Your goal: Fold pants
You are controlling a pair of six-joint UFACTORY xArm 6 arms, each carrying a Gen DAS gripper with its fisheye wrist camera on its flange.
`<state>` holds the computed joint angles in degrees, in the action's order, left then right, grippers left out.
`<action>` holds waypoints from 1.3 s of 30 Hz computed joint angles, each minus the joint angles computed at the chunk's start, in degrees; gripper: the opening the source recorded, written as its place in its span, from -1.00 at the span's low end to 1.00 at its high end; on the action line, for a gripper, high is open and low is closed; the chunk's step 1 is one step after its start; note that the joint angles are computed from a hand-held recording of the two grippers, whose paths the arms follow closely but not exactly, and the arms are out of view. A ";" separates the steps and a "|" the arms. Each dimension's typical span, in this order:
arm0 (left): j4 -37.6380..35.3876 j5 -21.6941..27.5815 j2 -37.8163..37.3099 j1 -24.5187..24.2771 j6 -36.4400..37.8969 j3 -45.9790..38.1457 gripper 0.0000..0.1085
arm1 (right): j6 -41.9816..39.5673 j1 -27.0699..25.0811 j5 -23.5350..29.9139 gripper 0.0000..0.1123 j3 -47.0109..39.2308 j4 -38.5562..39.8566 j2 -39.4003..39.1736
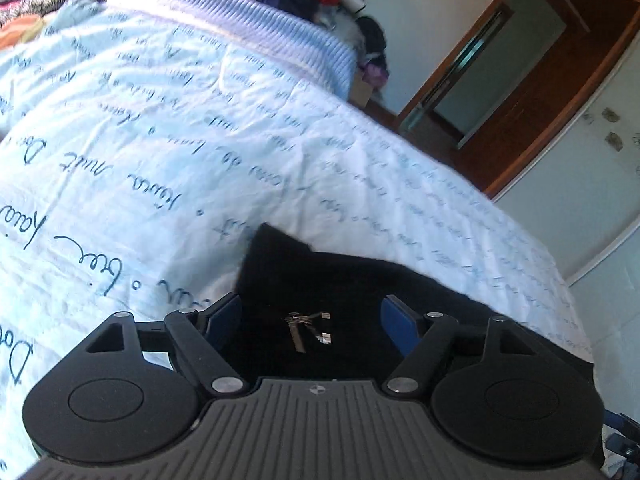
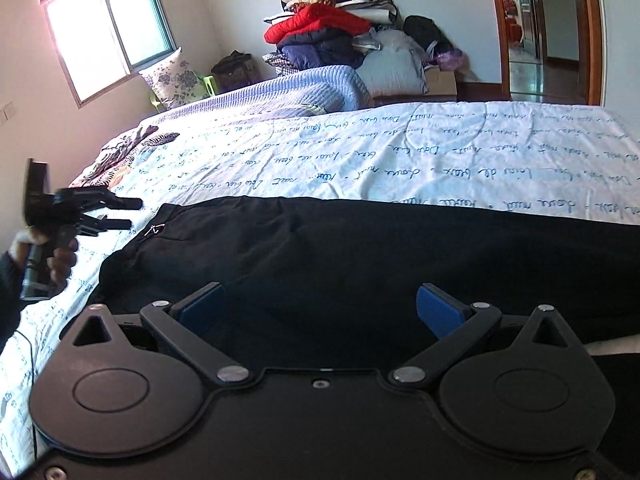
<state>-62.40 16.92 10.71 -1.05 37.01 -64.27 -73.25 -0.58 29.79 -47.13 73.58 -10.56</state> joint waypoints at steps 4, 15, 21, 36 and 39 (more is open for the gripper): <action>-0.95 2.24 2.75 1.91 0.72 -2.02 0.42 | 2.97 -0.29 1.66 0.83 -1.58 -1.93 1.71; 7.79 0.60 5.65 -0.10 -1.01 -4.88 -0.53 | 7.43 -0.63 2.77 0.83 -4.89 -2.93 5.74; 13.54 -6.25 2.26 -2.22 0.41 -0.48 -0.88 | 4.57 -3.76 7.21 0.83 -11.14 -2.01 10.48; 0.82 -7.37 -2.43 -3.89 14.18 1.87 -0.94 | 13.66 -6.68 28.11 0.08 -58.91 -36.66 45.55; -1.81 -6.46 -2.36 -3.47 15.85 1.50 -0.94 | 13.23 -6.27 29.80 0.08 -63.98 -37.89 49.05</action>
